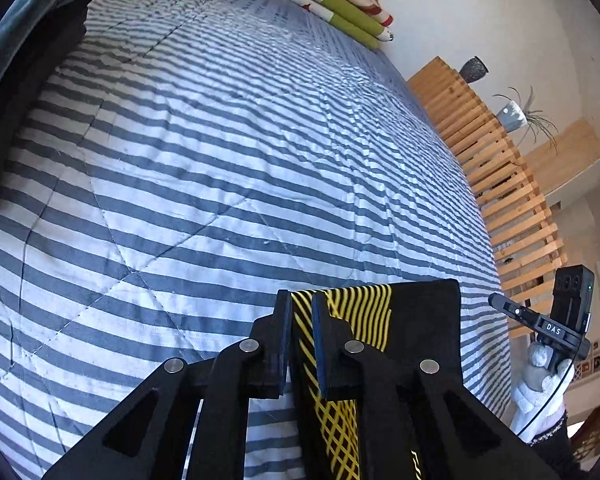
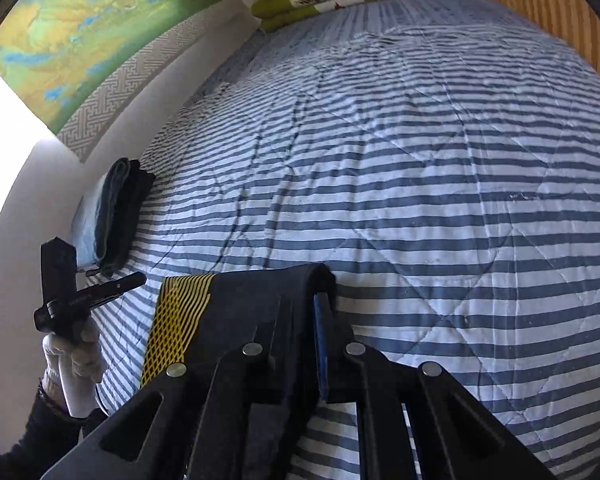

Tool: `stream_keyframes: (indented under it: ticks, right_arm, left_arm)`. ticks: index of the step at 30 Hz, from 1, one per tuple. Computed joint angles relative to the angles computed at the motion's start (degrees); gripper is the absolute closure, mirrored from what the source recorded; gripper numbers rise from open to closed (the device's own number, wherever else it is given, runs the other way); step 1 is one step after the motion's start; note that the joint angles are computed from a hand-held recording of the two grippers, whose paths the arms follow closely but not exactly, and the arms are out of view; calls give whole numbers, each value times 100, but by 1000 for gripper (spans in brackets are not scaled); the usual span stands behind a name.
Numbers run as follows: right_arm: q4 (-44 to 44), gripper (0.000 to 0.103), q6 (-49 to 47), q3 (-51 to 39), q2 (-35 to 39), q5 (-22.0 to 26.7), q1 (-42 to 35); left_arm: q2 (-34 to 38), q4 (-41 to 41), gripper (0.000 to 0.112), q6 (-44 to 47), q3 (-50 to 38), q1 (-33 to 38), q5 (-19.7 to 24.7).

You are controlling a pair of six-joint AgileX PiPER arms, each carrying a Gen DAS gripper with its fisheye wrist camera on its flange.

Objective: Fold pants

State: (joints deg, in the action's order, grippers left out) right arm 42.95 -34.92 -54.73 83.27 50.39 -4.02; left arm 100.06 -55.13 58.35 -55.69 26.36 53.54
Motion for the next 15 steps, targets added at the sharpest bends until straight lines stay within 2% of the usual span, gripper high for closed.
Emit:
stream_keyframes:
  ticks: [2,4,7,9,12,15]
  right_arm:
    - [-78,92,93,162,-144,-256,473]
    - [-297,93,310,285,-85,-589,1002]
    - [-416,93,321,554,111,-974,1414]
    - [-492,92,414,693,343,-1215,1542]
    - [-294,94,213,909,586,-1377,1445]
    - [-128,94,-19,1054,497,-1376,1348]
  left_arm:
    - [-340,-93,102,283,305,-155,150]
    - [-704,21,102,321,622,-556,-120]
    - [-793,141,102,243,926,-964,-304]
    - [-696,144,102,195,1084,-1123,-571]
    - [-546,235,102,146,1278,-1378,-1214]
    - [-520,201,102,265,1387,-1215,-1170]
